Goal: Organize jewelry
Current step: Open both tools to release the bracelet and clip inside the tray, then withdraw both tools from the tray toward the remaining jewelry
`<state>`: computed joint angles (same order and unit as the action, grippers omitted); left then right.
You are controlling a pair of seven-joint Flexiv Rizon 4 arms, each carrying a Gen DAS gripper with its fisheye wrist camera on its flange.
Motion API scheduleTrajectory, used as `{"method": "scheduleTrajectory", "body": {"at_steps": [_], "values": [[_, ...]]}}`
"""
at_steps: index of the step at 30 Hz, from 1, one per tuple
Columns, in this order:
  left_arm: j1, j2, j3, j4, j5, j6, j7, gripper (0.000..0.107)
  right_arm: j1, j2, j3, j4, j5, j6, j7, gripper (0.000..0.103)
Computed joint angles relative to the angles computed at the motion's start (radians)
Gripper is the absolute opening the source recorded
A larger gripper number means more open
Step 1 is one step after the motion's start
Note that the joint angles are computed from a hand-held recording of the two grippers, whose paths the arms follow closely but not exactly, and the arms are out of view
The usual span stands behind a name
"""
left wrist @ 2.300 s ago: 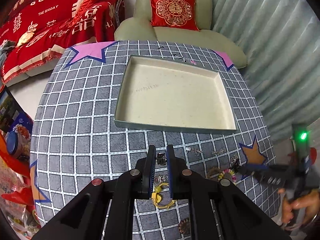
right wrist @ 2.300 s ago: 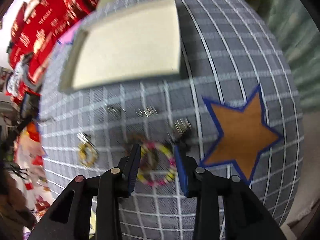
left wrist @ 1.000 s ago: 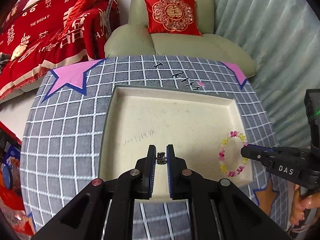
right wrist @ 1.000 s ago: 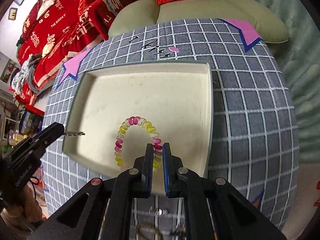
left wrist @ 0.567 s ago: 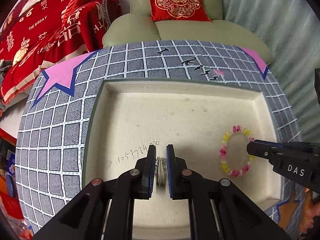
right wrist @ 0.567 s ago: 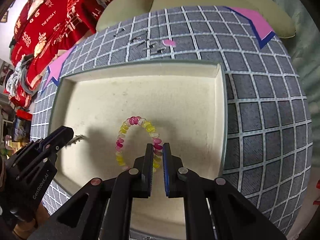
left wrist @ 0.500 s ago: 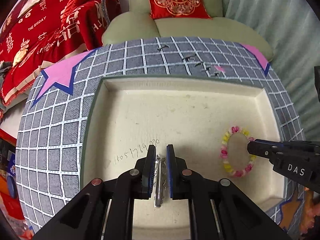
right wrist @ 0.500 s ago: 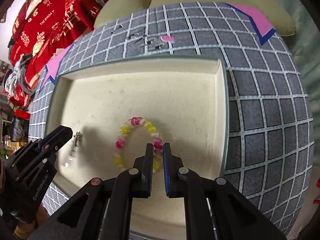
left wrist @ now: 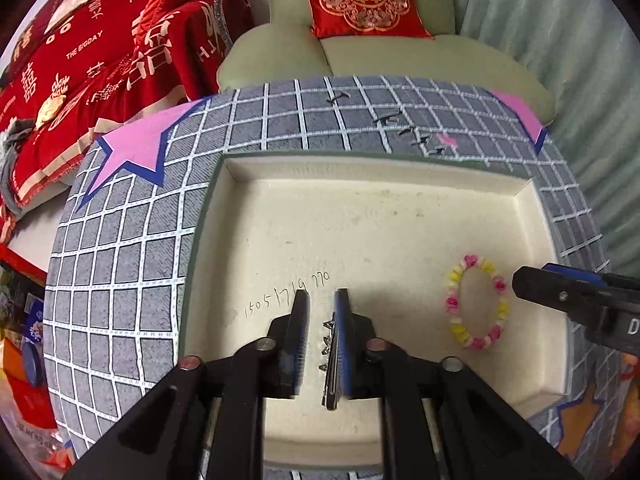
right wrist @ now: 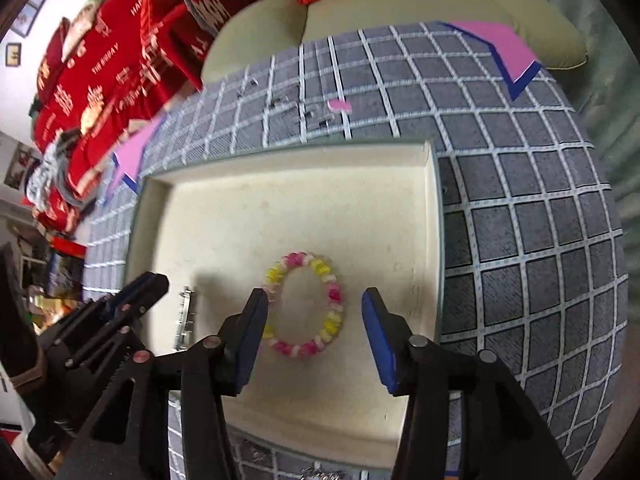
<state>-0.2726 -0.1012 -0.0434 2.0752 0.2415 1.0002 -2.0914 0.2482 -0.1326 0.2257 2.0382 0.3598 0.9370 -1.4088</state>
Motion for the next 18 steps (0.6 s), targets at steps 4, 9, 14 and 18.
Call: {"method": "scheduleTrajectory", "body": {"at_steps": [4,9,14,18], "values": [[-0.009,0.062,0.005,0.012,0.082,0.009,-0.087,0.103,-0.011,0.051,-0.001,0.007,0.04,-0.017,-0.008,0.06],[0.005,0.147,-0.016,0.06,0.063,-0.006,-0.065,0.103,-0.005,0.129,-0.009,0.048,0.069,-0.025,-0.002,0.075],[0.017,0.277,-0.033,0.152,0.028,-0.029,-0.059,0.103,0.009,0.229,-0.026,0.098,0.112,-0.062,-0.002,0.084],[0.024,0.385,-0.045,0.229,-0.022,-0.093,-0.026,0.103,0.03,0.308,-0.029,0.153,0.109,-0.077,0.034,0.086]]}}
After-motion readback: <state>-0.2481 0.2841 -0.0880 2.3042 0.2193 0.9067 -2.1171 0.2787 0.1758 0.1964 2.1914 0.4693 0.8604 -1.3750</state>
